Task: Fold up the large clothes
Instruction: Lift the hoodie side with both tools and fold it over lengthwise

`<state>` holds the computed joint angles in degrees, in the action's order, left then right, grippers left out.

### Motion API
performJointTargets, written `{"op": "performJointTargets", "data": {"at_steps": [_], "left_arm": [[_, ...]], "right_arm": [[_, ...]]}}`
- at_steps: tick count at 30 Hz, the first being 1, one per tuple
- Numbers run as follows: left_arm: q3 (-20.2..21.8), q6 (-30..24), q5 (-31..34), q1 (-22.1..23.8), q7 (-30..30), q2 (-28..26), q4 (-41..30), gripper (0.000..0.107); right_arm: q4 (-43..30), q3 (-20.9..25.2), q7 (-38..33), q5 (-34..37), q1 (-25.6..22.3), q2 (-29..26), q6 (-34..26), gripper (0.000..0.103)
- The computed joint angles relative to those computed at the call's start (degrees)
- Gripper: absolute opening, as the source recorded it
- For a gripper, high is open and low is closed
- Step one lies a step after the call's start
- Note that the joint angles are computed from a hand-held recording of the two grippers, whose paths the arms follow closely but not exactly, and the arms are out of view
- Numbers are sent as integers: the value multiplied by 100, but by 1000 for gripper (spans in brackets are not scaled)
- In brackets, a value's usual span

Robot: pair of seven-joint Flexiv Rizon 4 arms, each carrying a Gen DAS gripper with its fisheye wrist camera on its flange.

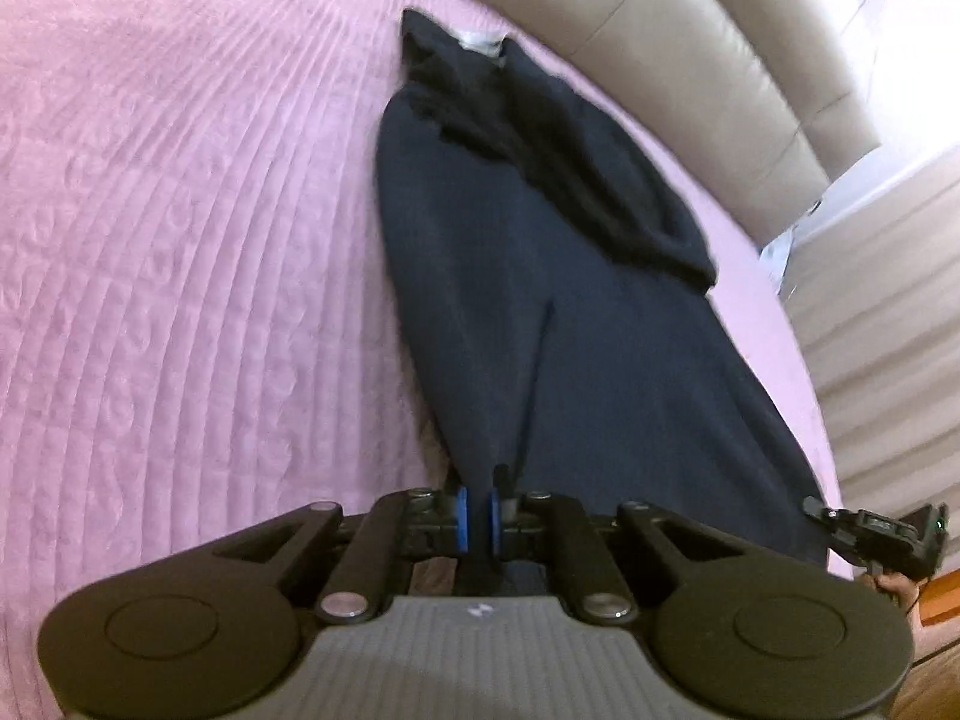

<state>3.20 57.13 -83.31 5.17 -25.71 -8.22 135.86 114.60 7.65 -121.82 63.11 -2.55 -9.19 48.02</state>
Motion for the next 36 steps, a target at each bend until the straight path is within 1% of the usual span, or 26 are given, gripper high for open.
{"op": "performJointTargets", "data": {"at_steps": [1,2,3,4,5,6,7,8,9,12,14,16,18,20,21,22,24,25,26,27,28,30,32,33,35,36], "left_arm": [[8,-33,32,17,-71,-55,14,8],[11,-93,30,44,-114,-122,29,8],[14,-160,17,76,-184,-184,44,12],[21,-258,-15,119,-286,-231,62,17],[36,-485,-111,199,-320,-268,85,20],[60,-762,-185,290,-315,-300,115,29],[111,-1229,-161,450,-361,-358,110,39],[139,-1553,-159,569,-358,-422,98,42],[142,-1682,-203,619,-367,-448,92,43],[144,-2020,-167,782,-379,-640,-45,43],[93,-2082,-155,788,-339,-708,-132,43],[64,-1960,-103,701,-304,-627,-98,44],[109,-2055,105,700,-297,-508,7,46],[161,-2208,266,727,-290,-417,151,46],[167,-2240,236,728,-229,-389,211,46],[177,-2279,223,739,-171,-382,241,46],[202,-2351,346,768,-255,-397,219,46],[215,-2385,453,778,-289,-378,215,44],[213,-2338,544,757,-272,-350,220,43],[213,-2223,656,713,-289,-301,247,33],[201,-1998,716,637,-359,-239,288,22],[106,-1615,480,470,-439,-166,338,13],[87,-1415,100,373,-225,-24,431,10],[88,-1360,-146,331,-87,71,480,10],[133,-1482,-573,306,117,231,536,10],[172,-1633,-691,325,157,279,533,10]], "right_arm": [[14,-32,101,-2,-18,-85,-49,11],[18,-47,121,126,-69,-167,-83,12],[2,-65,22,389,-201,-231,-245,12],[1,-88,-31,580,-325,-260,-425,18],[-28,-137,-73,824,-502,-310,-763,22],[-81,-195,-92,1022,-678,-373,-1168,34],[-121,-240,-90,1255,-859,-440,-1624,45],[-171,-305,-111,1458,-1043,-556,-2074,51],[-213,-337,-163,1574,-1148,-648,-2338,59],[-283,-292,-437,1675,-1111,-756,-2301,60],[-325,-243,-469,1619,-1041,-750,-2217,60],[-292,-204,-472,1507,-974,-639,-2090,60],[-190,-252,-500,1569,-1076,-551,-2182,59],[-83,-277,-396,1729,-1094,-534,-2136,50],[-52,-299,-387,1756,-1092,-542,-2104,44],[33,-322,-416,1725,-1118,-492,-2101,40],[107,-339,-387,1571,-1056,-425,-1995,38],[149,-323,-389,1425,-989,-372,-1919,26],[208,-300,-417,1296,-907,-287,-1760,16],[306,-260,-451,1244,-798,-173,-1461,11],[401,-218,-397,1259,-683,-52,-1127,9],[486,-234,-442,1446,-626,136,-914,8],[549,-238,-595,1659,-546,403,-754,8],[552,-288,-612,1776,-538,492,-826,8],[498,-417,-596,2040,-547,614,-1082,8],[464,-447,-577,2105,-507,655,-1074,8]]}}
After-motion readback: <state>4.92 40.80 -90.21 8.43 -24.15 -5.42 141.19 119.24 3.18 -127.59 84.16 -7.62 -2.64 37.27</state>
